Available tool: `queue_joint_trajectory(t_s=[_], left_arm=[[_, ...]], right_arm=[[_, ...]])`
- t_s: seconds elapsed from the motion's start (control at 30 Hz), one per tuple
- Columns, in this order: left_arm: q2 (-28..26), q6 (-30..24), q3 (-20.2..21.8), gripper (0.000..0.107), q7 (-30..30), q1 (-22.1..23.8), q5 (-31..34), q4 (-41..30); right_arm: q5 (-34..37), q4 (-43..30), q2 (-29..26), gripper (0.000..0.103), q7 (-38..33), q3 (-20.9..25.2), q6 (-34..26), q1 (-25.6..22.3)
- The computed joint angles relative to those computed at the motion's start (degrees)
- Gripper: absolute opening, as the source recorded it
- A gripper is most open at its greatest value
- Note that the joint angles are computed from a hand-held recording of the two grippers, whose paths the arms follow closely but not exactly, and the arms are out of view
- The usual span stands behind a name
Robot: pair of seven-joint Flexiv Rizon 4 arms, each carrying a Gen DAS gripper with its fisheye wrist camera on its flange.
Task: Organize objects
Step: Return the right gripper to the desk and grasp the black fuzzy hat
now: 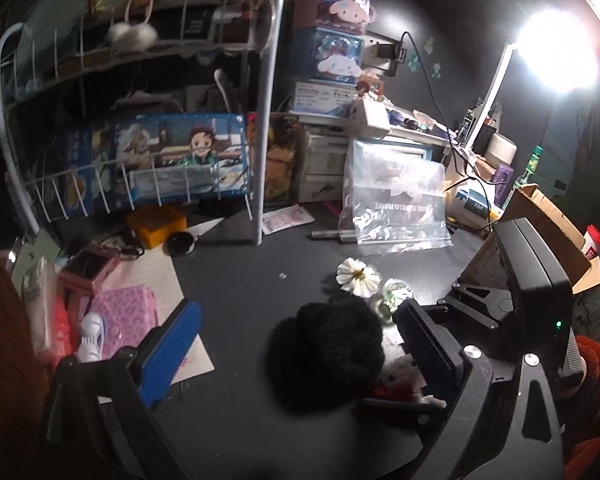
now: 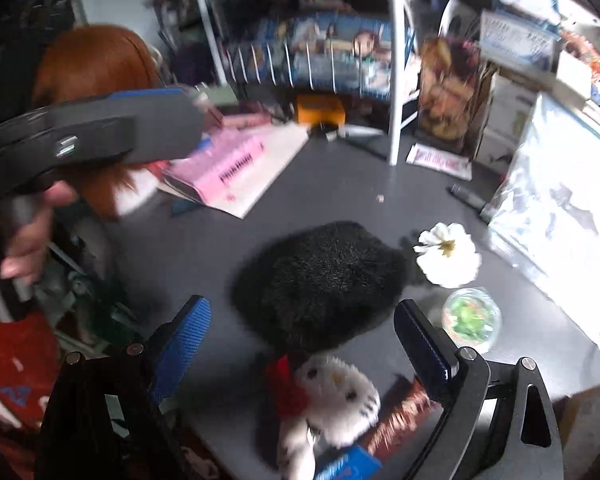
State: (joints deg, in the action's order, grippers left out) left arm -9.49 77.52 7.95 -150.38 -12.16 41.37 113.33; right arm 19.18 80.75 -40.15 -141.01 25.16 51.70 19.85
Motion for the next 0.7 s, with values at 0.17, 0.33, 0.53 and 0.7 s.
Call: queue_joint_trajectory(t_s=[0.17,0.33,0.53,0.7], left_arm=[[-1.1,4.3,0.7,0.097,1.1,1.3,-2.8,3.4],[-2.4,7.8,2.4,0.097,2.7,1.0,-5.8,5.1],[-3.8,10.8,3.3,0.097,7.9,0.7,-11.4,6.7],[-4.7,13.2,3.0,0.097,14.1,0.4,-17.5,7.9]], right_arm=[[-4.1,-0.8,-2.5,0.096,4.0,-3.0,3.2,4.0],[-8.4,-1.8,-4.5,0.096,8.3,-4.0,5.3,5.7],[-10.7,-1.5,-5.2,0.075,10.0,-2.7,6.3,4.7],[-9.8,-0.1,-4.4,0.072,8.0,-0.1,8.8,2.6]])
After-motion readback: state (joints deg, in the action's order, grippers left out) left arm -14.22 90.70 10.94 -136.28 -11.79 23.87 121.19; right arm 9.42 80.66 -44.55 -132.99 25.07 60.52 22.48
